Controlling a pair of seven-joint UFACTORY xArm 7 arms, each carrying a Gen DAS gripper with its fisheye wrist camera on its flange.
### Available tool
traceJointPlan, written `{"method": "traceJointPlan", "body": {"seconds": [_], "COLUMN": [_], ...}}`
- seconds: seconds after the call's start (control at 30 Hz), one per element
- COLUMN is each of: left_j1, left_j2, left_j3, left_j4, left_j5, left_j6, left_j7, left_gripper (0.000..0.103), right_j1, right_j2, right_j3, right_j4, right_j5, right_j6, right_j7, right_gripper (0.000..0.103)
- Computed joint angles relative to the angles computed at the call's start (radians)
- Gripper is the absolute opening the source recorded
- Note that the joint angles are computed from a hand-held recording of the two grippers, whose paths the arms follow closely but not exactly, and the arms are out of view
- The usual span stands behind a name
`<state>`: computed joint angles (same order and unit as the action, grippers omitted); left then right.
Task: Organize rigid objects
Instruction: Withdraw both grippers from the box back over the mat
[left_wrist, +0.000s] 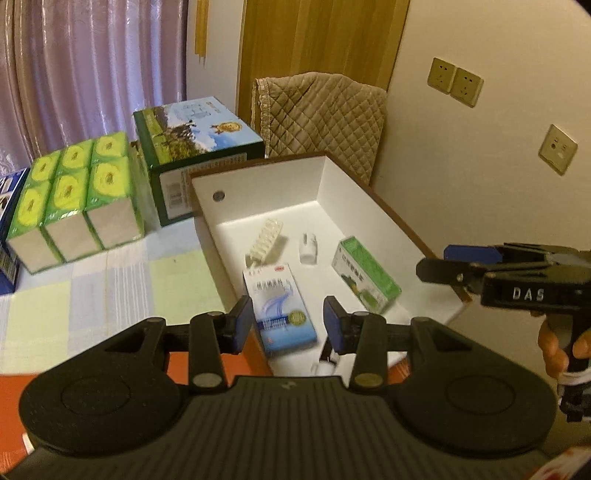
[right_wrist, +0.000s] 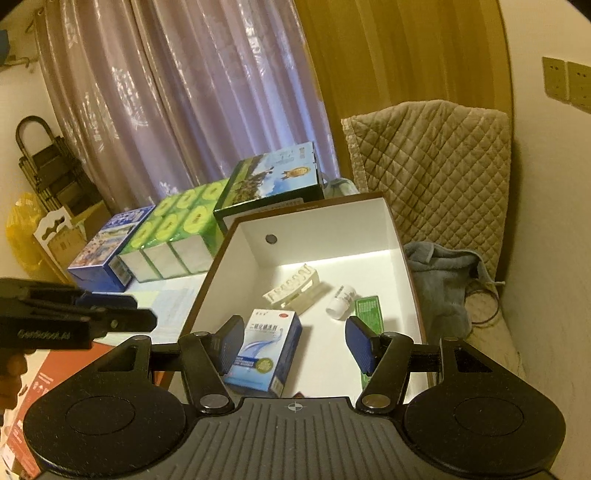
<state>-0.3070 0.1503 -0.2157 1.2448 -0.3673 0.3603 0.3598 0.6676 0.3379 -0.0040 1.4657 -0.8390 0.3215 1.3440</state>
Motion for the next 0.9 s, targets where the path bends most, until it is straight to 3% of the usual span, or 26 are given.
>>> {"method": "traceJointPlan", "body": {"seconds": [0.2, 0.53, 0.73, 0.9], "left_j1": [0.003, -0.034, -0.048, -0.047], "left_j2": [-0.121, -0.262, -0.313, -0.349], "left_j3": [0.017, 0.082, 0.111, 0.13], "left_j4": [-0.148, -0.318, -0.381, -0.425], "left_j5": [-0.069, -0.144, -0.142, -0.106], "left_j6": [-0.019, -0.028, -0.029, -0.029], "left_j7": [0.036, 0.075, 0.072, 0.043], "left_gripper": [0.037, 0.037, 0.037, 0.037], "right_j1": [0.025, 0.037, 0.054, 0.069], "right_j2": [-0.043, -0.059, -0.04, 0.007], "right_j3": [0.017, 0.075, 0.097, 0.112], "right_j4": [-0.052, -0.089, -0.072, -0.029], "right_j5": [-0.051, -0.057, -0.028, 0.057], "right_j6": [0.014, 0.046, 0.054, 0.049], "right_j7": [0.078, 0.116, 0.082, -0.016], "right_gripper": [0.058, 0.058, 0.058, 0.058]}}
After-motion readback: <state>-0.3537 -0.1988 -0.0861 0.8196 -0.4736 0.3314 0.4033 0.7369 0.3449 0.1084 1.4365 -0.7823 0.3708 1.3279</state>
